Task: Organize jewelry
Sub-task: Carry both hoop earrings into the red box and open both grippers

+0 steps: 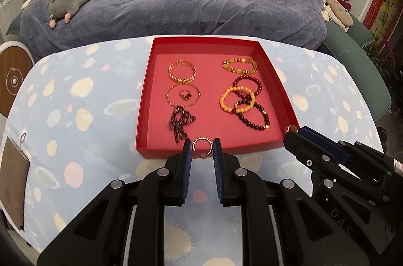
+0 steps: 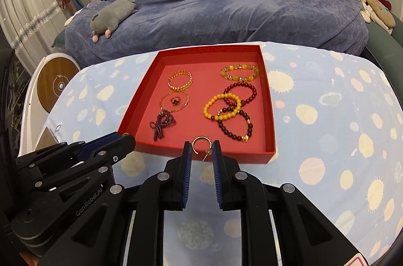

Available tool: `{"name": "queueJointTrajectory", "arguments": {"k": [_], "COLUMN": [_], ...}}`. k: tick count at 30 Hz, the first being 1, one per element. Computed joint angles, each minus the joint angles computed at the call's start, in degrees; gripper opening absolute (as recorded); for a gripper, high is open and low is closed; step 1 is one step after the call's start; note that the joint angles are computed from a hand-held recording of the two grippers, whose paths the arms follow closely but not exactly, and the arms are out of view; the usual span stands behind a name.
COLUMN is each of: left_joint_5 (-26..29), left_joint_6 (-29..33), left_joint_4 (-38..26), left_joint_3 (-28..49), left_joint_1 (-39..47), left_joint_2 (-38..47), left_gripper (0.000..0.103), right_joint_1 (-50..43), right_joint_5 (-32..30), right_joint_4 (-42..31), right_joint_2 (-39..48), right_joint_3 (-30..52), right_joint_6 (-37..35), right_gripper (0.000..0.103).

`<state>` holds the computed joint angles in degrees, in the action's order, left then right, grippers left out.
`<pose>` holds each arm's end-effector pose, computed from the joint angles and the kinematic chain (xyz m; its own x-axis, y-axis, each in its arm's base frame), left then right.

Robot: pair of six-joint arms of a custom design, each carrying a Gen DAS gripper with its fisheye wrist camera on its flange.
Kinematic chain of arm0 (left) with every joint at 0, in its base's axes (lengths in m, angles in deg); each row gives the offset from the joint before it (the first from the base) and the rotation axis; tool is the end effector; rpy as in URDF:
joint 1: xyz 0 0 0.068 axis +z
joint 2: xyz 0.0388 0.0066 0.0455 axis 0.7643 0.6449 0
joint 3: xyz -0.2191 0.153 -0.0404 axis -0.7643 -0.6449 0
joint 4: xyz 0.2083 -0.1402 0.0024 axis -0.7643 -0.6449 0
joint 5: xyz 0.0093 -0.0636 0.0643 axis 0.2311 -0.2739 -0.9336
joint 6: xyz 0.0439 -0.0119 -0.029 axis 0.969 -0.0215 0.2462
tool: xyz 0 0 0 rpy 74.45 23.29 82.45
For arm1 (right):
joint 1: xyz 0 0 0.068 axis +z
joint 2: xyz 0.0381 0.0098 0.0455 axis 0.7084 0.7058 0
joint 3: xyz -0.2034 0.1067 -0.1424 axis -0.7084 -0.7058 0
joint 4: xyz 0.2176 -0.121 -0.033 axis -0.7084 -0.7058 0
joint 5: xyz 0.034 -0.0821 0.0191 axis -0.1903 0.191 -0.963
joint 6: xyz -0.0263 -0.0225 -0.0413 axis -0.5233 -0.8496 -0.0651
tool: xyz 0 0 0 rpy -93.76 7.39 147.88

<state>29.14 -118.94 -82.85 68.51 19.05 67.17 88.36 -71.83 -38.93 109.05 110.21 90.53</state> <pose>0.1576 -0.0815 0.2498 -0.8134 -0.1901 -0.5498 -0.1675 0.9816 -0.0917 0.1926 0.1777 0.2511 -0.7938 -0.2088 -0.5712 -0.3694 0.9116 0.1801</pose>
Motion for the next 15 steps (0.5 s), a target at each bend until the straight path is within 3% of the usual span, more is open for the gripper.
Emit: {"name": "queueJointTrajectory", "arguments": {"k": [7, 15], "left_joint_5": [4.18, 7.20], "left_joint_6": [8.12, 12.27], "left_joint_4": [7.30, 14.53], "left_joint_3": [2.59, 3.62], "left_joint_1": [9.07, 14.68], "left_joint_2": [8.15, 17.01], "left_gripper": [0.017, 0.017], "right_joint_1": [-3.64, -6.19], "right_joint_5": [-1.14, -2.31], "right_joint_4": [3.12, 6.08], "right_joint_2": [9.10, 18.30], "right_joint_3": [6.56, 11.60], "right_joint_6": [-3.54, -5.56], "right_gripper": [0.016, 0.016]}}
